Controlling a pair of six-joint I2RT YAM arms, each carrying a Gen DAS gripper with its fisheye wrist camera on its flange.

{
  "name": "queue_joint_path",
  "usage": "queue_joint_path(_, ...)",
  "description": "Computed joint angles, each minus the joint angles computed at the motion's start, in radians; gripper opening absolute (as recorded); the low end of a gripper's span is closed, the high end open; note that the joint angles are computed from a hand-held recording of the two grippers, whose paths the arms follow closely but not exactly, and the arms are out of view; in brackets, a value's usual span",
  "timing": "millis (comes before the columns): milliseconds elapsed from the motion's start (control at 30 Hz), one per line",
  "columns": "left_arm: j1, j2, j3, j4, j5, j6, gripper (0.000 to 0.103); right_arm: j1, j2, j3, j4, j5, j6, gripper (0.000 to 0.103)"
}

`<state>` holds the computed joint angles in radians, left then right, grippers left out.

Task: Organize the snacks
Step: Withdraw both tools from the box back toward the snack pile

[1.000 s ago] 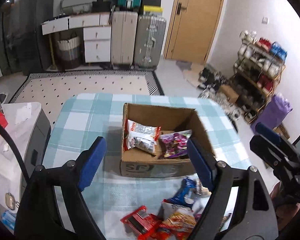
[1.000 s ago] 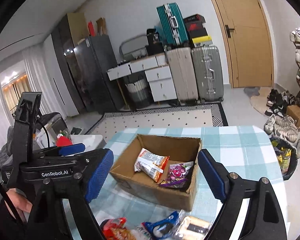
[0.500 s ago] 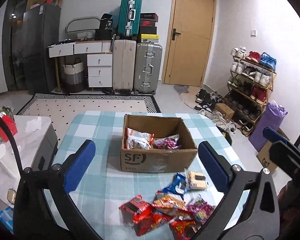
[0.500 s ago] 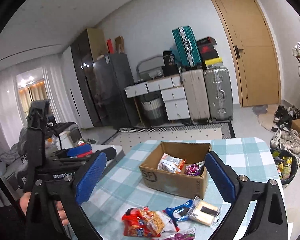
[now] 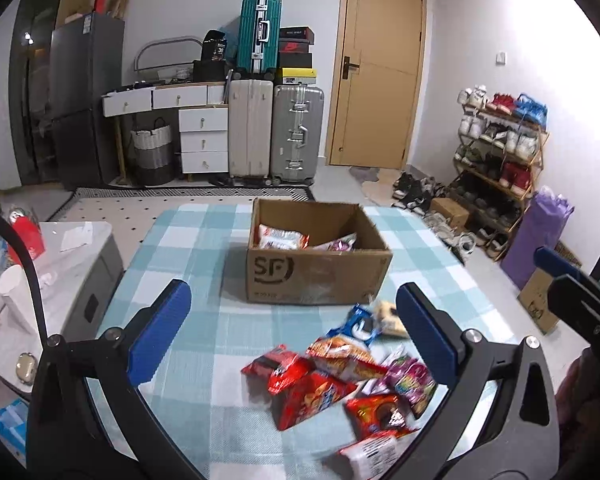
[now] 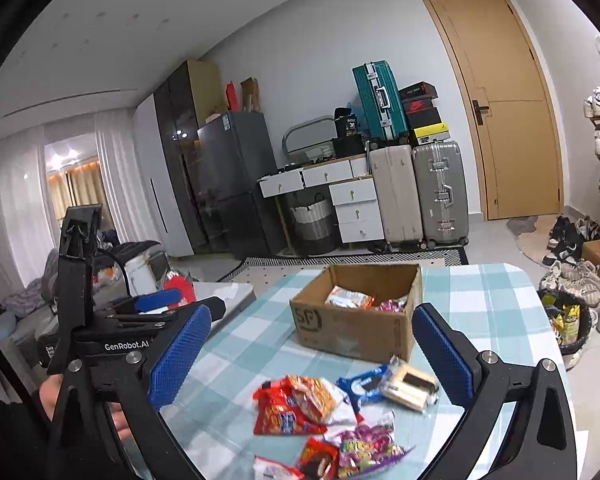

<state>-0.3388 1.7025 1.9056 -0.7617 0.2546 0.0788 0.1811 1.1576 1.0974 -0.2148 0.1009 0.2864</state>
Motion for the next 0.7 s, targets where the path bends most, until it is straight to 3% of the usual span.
queue_joint_path(267,-0.011,-0.06,-0.188,0.061,0.012,0.01,0.102,0.057,-0.033,-0.105,-0.005,0.101,0.011,0.102)
queue_joint_path(700,0.001,-0.059,-0.417,0.178,0.046,-0.013,0.102,0.005,-0.005,-0.25,0.023,0.022,0.085,0.102)
